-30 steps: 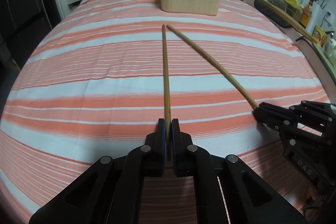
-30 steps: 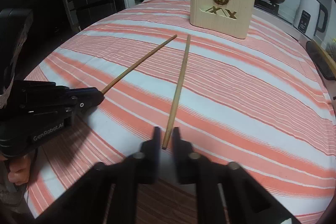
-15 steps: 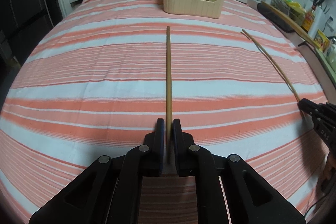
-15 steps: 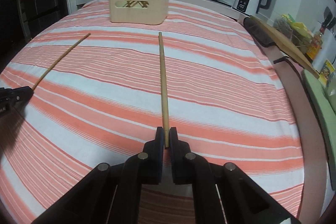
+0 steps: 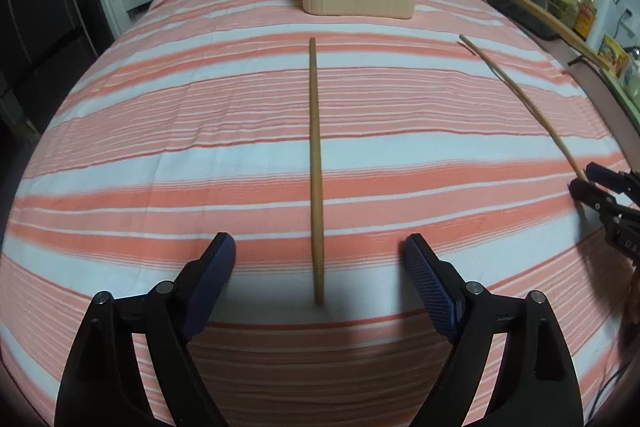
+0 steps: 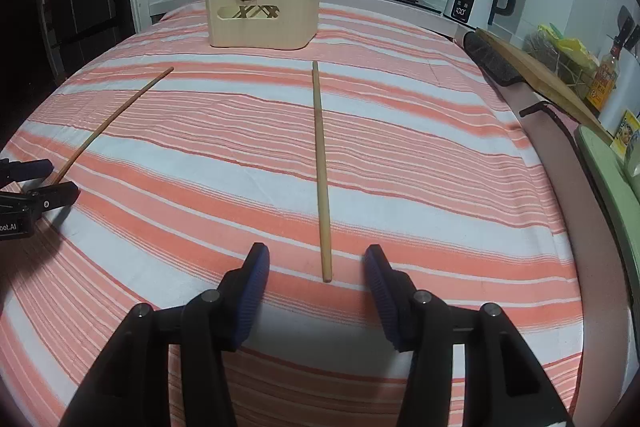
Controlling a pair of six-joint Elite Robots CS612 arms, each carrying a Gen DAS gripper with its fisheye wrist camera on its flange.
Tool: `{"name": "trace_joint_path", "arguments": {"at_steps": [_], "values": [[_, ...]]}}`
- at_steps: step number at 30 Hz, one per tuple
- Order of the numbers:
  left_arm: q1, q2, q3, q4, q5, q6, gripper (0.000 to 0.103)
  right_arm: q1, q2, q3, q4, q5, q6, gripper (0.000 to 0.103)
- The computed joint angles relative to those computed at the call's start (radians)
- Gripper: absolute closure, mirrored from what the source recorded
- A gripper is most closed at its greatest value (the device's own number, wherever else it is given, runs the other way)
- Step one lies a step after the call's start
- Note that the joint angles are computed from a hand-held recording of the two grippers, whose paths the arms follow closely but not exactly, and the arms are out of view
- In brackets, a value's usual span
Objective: Organize utensils
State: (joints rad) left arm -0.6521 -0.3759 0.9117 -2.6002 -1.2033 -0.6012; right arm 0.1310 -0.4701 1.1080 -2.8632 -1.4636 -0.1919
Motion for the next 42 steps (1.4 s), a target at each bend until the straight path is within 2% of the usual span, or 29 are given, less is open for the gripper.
{"name": "trace_joint_path", "arguments": {"at_steps": [5,11,14,17,18,19,20,21,22,26,32,38,42], "values": [[0.005,-0.032,0.07,-0.036,-0.011,0.002,0.009,-0.013,-0.003,0.005,0.011,0.047,0.035,0.048],[0.007,-0.04,0.09,-0.055,-0.015,0.004,0.011,-0.016,-0.009,0.017,0.007,0.054,0.027,0.048],[0.002,-0.036,0.083,-0.066,-0.007,0.024,0.02,-0.015,-0.007,0.014,0.007,0.051,0.025,0.048],[-0.004,-0.035,0.086,-0.09,0.0,0.044,0.038,-0.015,-0.006,0.011,0.009,0.052,0.025,0.049],[-0.007,-0.034,0.086,-0.1,0.002,0.051,0.054,-0.015,-0.004,0.007,0.012,0.054,0.025,0.049],[-0.009,-0.032,0.082,-0.104,0.007,0.063,0.078,-0.014,-0.002,0.003,0.009,0.049,0.025,0.058],[-0.01,-0.028,0.075,-0.11,0.002,0.077,0.091,-0.013,0.0,-0.001,0.007,0.041,0.031,0.077],[-0.01,-0.026,0.069,-0.106,0.004,0.083,0.1,-0.013,0.003,-0.008,0.008,0.037,0.039,0.09],[-0.011,-0.023,0.061,-0.1,0.011,0.085,0.1,-0.014,0.005,-0.013,0.013,0.042,0.048,0.098],[-0.005,-0.04,0.08,-0.133,0.004,0.086,0.101,-0.012,-0.006,-0.005,-0.01,0.043,0.044,0.098],[-0.003,-0.1,0.137,-0.244,0.046,0.146,0.101,-0.013,-0.07,0.052,-0.146,0.067,0.02,0.098],[-0.007,-0.142,0.154,-0.367,0.087,0.225,0.101,-0.013,-0.112,0.069,-0.248,0.119,0.022,0.098],[-0.005,-0.16,0.154,-0.429,0.086,0.254,0.101,-0.017,-0.128,0.068,-0.287,0.159,0.038,0.098]]}}
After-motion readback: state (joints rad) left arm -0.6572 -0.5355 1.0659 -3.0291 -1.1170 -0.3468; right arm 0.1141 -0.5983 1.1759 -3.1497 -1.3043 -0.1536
